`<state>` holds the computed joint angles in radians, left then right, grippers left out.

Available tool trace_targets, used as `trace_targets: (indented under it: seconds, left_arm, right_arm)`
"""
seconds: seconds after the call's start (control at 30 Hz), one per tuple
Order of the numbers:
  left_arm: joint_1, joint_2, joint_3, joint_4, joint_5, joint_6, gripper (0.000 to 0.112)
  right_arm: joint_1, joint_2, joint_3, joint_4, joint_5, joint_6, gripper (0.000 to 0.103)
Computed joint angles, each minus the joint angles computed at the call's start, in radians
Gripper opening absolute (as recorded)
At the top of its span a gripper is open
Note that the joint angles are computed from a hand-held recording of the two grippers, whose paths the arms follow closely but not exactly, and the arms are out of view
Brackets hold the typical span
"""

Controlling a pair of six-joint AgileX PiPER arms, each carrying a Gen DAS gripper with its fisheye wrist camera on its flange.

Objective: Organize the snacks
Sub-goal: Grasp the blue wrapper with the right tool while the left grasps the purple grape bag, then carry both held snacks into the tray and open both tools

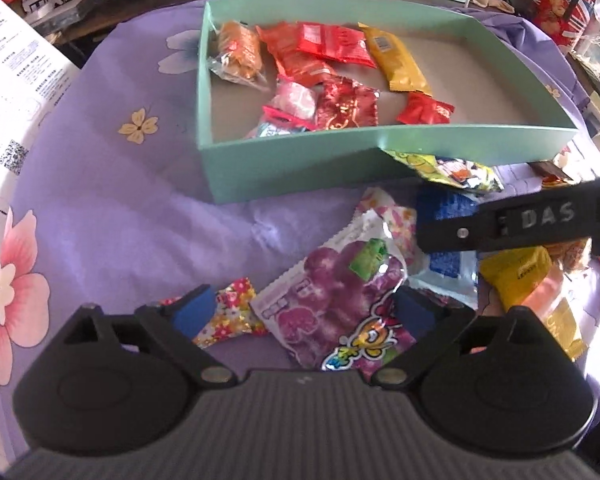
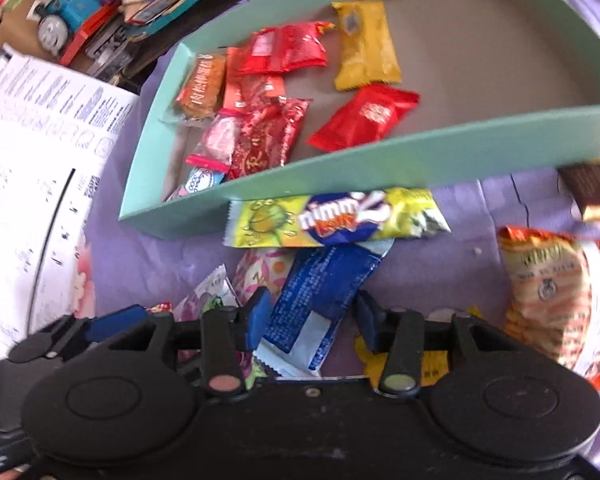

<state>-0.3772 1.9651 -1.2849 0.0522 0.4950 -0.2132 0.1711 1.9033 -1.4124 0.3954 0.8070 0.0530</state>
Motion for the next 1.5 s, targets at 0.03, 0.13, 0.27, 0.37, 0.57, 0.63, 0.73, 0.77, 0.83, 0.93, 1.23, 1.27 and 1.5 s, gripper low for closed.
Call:
trace_targets:
  seconds: [0.03,0.13,0.27,0.37,0.57,0.63,0.73,0.77,0.83,0.93,1.23,1.27,1.5]
  left_arm:
    - [0.0,0.001,-0.004,-0.021,0.002,0.019,0.098]
    - [-0.004,-0.006,0.003,-0.112,0.009,0.102,0.098]
    - [-0.035,0.021,-0.019,-0.096,0.018,0.064,0.099]
    - [-0.054,0.046,-0.047,-0.038,0.028,-0.005,0.101]
    - [-0.047,0.002,0.019,-0.006,-0.016,0.037,0.075]
    - [-0.036,-0.01,0.033,0.016,-0.014,0.013,0.075]
    - [-0.012,-0.005,0.021,-0.018,0.02,0.039,0.087]
    - [-0.009,0.002,0.015,-0.022,0.026,0.04,0.087]
    - [-0.009,-0.014,0.035,-0.051,0.004,0.072,0.073]
    - [-0.015,-0.035,0.048,-0.076,-0.007,0.087,0.048]
    - [-0.005,-0.136,0.104,-0.056,-0.033,0.052,0.038]
    - [0.006,-0.148,0.104,-0.074,-0.034,0.067,0.038]
    - [0.086,-0.212,0.067,-0.172,0.0,0.15,0.038]
  right_arm:
    - [0.011,-0.01,0.012,-0.014,-0.016,-0.013,0.043]
    - [0.017,-0.029,0.027,-0.045,-0.016,-0.054,0.042]
    - [-0.006,-0.034,0.045,-0.025,-0.009,-0.089,0.043]
    - [-0.005,-0.038,0.054,-0.023,-0.019,-0.083,0.047]
    - [0.052,-0.045,0.068,-0.119,-0.076,-0.013,0.049]
    - [0.074,-0.049,0.075,-0.164,-0.095,0.019,0.044]
    - [0.067,-0.056,0.088,-0.134,-0.101,-0.007,0.043]
    - [0.064,-0.06,0.092,-0.125,-0.096,-0.014,0.043]
    - [0.051,-0.072,0.102,-0.097,-0.086,-0.03,0.043]
    - [0.04,-0.102,0.124,-0.072,-0.081,-0.044,0.043]
    - [0.02,-0.207,0.183,-0.048,-0.085,-0.068,0.043]
    - [0.016,-0.219,0.187,-0.041,-0.086,-0.071,0.043]
    - [0.001,-0.275,0.194,-0.004,-0.065,-0.109,0.043]
